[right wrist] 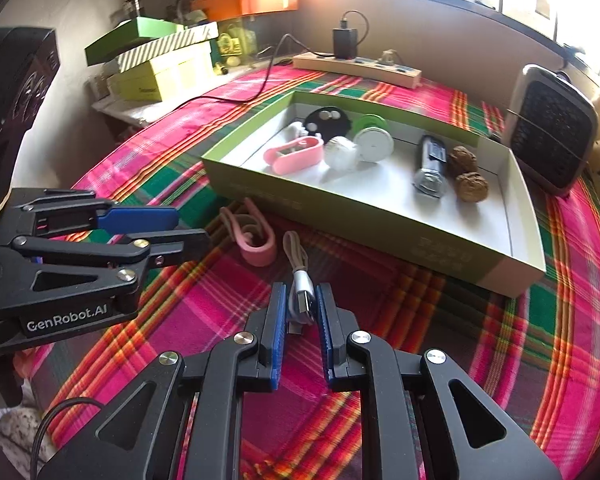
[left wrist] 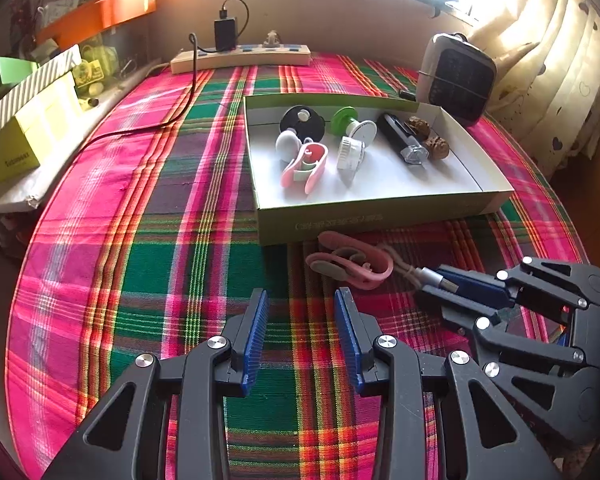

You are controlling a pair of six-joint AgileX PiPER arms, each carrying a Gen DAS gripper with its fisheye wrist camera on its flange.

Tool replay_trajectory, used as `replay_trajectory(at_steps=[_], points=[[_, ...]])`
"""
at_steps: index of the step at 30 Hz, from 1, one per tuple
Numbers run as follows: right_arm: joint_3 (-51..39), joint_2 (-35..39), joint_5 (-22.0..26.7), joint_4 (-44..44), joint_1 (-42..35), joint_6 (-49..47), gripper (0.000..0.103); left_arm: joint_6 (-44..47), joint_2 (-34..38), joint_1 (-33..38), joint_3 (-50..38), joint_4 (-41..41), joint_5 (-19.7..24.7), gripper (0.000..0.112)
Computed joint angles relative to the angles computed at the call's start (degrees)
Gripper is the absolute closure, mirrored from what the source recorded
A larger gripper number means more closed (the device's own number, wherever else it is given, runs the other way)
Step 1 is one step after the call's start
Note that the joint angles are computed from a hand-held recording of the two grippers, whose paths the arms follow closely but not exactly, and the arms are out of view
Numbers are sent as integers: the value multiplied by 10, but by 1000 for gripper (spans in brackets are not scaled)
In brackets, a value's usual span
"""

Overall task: Organize objects
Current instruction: 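Close the left gripper on the pink-and-mint clip while the right holds the cable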

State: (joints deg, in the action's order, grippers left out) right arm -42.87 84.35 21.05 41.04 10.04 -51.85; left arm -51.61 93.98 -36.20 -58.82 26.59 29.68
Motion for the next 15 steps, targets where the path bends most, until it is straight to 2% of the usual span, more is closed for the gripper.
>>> replay_trajectory(at_steps=[9, 15], points=[[0, 0, 38, 52, 0, -68, 87, 25, -13, 18, 15, -36, -20, 79], [1, -1, 47, 63, -3, -82, 87, 67, -27, 29, 29, -87, -52, 79]])
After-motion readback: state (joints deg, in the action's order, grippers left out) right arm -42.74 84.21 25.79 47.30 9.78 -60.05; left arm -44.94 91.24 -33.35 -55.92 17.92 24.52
